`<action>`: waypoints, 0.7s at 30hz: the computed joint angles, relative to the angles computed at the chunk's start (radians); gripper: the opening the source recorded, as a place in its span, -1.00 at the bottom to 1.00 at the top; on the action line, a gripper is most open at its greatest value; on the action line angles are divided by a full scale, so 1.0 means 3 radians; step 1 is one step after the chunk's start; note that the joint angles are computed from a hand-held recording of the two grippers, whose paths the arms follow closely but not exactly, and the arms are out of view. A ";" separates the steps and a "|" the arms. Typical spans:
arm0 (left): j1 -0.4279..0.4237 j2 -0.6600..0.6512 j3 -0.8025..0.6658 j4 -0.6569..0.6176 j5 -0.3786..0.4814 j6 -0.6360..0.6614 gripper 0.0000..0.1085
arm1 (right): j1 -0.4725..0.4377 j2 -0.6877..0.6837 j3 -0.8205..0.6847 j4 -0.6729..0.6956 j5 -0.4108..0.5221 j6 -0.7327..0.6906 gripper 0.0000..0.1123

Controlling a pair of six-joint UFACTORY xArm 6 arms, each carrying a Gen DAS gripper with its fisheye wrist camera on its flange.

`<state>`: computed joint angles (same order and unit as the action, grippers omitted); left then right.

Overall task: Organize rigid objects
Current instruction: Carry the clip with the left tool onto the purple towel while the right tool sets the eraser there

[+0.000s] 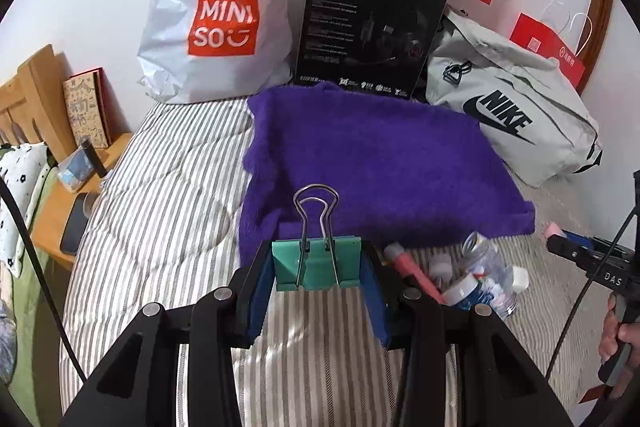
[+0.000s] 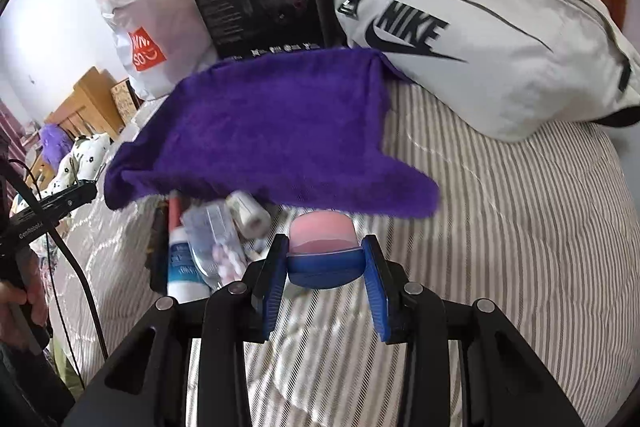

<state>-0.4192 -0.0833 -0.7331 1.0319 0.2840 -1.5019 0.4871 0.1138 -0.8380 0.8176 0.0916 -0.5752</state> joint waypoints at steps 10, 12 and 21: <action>0.0138 0.0491 -0.0589 -0.0405 -0.0143 0.0611 -0.27 | -0.0116 0.0371 -0.0662 -0.0523 0.0308 0.0259 -0.34; 0.0161 0.0600 -0.0708 -0.0449 -0.0182 0.0696 -0.27 | -0.0153 0.0494 -0.0867 -0.0602 0.0397 0.0317 -0.34; 0.0257 0.1224 -0.1312 -0.1131 -0.0307 0.1431 -0.27 | -0.0241 0.1166 -0.1784 -0.0857 0.0708 0.0551 -0.34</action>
